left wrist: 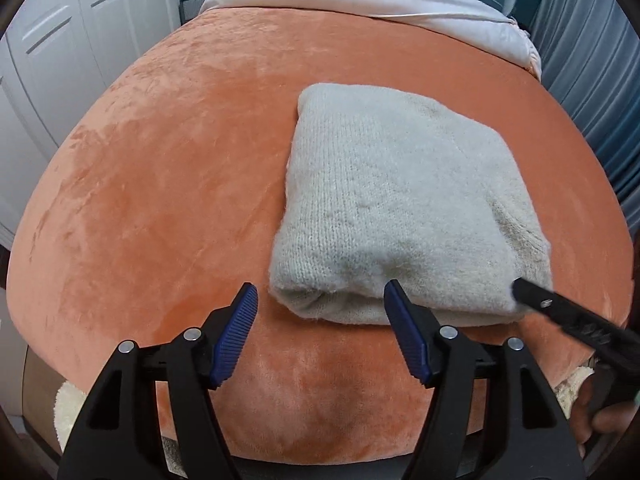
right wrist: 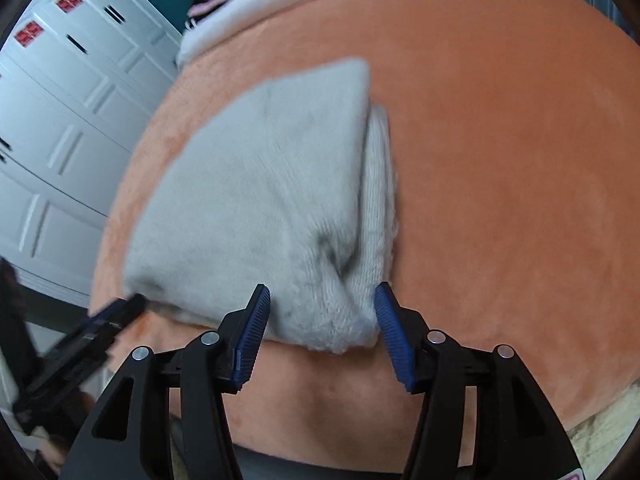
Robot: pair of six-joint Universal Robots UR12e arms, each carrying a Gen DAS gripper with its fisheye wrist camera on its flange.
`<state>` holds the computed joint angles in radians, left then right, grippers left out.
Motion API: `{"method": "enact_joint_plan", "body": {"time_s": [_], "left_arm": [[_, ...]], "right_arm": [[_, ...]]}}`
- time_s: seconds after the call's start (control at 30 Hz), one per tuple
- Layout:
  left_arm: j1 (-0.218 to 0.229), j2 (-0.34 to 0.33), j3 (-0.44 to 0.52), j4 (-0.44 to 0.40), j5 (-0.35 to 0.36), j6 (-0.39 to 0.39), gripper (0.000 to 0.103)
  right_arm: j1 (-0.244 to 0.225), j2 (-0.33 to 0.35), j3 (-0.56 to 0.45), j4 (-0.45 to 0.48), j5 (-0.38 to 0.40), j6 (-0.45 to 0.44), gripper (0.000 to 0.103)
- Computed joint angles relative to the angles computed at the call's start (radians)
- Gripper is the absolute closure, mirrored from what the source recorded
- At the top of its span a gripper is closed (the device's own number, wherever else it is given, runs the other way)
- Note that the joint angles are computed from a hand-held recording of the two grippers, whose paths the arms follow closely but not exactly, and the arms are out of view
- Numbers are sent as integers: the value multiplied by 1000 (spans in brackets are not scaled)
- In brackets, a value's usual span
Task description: Fold small clothes
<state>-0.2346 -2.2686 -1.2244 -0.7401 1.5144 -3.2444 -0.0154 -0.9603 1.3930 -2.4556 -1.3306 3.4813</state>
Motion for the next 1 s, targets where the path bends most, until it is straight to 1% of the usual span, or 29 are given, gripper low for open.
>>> {"method": "enact_joint_plan", "body": {"time_s": [0.07, 0.1, 0.13, 0.2, 0.27, 0.3, 0.33, 0.37, 0.4, 0.43, 0.47, 0.53, 0.57, 0.63, 0.7, 0.73, 0.77, 0.8, 0.83, 0.87, 0.9, 0.93, 0.97, 1.0], "left_arm": [[-1, -1, 10, -29, 12, -8, 39], [-4, 3, 6, -30, 15, -13, 40], [-3, 6, 0, -23, 16, -14, 39], [-2, 12, -15, -7, 24, -18, 39], [-1, 14, -20, -10, 19, -21, 39], [-2, 12, -18, -14, 19, -23, 40], [-2, 12, -19, -15, 16, -24, 39], [-3, 11, -19, -18, 15, -25, 39], [-4, 10, -18, -24, 15, -25, 39], [-5, 11, -17, -29, 17, -20, 39], [-6, 13, -21, -24, 22, -15, 39], [-6, 18, -29, -12, 29, -7, 39], [-5, 19, -32, -7, 26, -5, 39], [-3, 19, -32, -11, 26, -6, 39], [-2, 18, -32, -14, 24, -9, 39], [-2, 19, -33, -13, 24, -9, 39], [-3, 19, -34, -13, 27, -6, 39], [-3, 17, -31, -19, 32, -1, 39], [-4, 15, -29, -25, 36, 2, 39], [-5, 12, -25, -37, 45, 5, 39], [-6, 9, -23, -45, 51, 1, 39], [-6, 8, -22, -51, 52, -2, 39], [-6, 7, -22, -52, 55, -5, 39], [-6, 6, -23, -52, 61, -7, 39]], "right_arm": [[7, 12, -12, 10, -36, -42, 81], [5, 9, -16, -1, -35, -45, 84], [5, -2, -12, -31, -45, -52, 85], [19, -14, -24, -88, -121, -108, 85], [19, -13, -37, -75, -147, -139, 84], [17, -3, -47, -43, -151, -140, 83], [15, 9, -59, 7, -153, -146, 82], [16, 32, -70, 77, -153, -155, 80], [16, 48, -72, 105, -153, -158, 73], [18, 50, -72, 92, -160, -148, 70], [17, 36, -53, 54, -161, -119, 67], [5, 11, -34, 27, -120, -41, 47], [-6, -6, -9, -9, -72, 0, 44], [-20, -31, 32, -45, -18, 33, 42], [-27, -47, 68, -59, 34, 51, 42], [-26, -49, 81, -54, 53, 42, 42], [-15, -40, 76, -35, 38, 25, 42], [1, -21, 53, -1, 2, 1, 42], [11, -8, 38, 26, -27, -30, 44], [19, 5, 27, 32, -45, -49, 50], [24, 5, 34, 17, -78, -74, 76], [27, 16, 12, 28, -83, -103, 83], [25, 20, -8, 33, -81, -96, 84], [25, 17, -14, 2, -97, -88, 85]]}}
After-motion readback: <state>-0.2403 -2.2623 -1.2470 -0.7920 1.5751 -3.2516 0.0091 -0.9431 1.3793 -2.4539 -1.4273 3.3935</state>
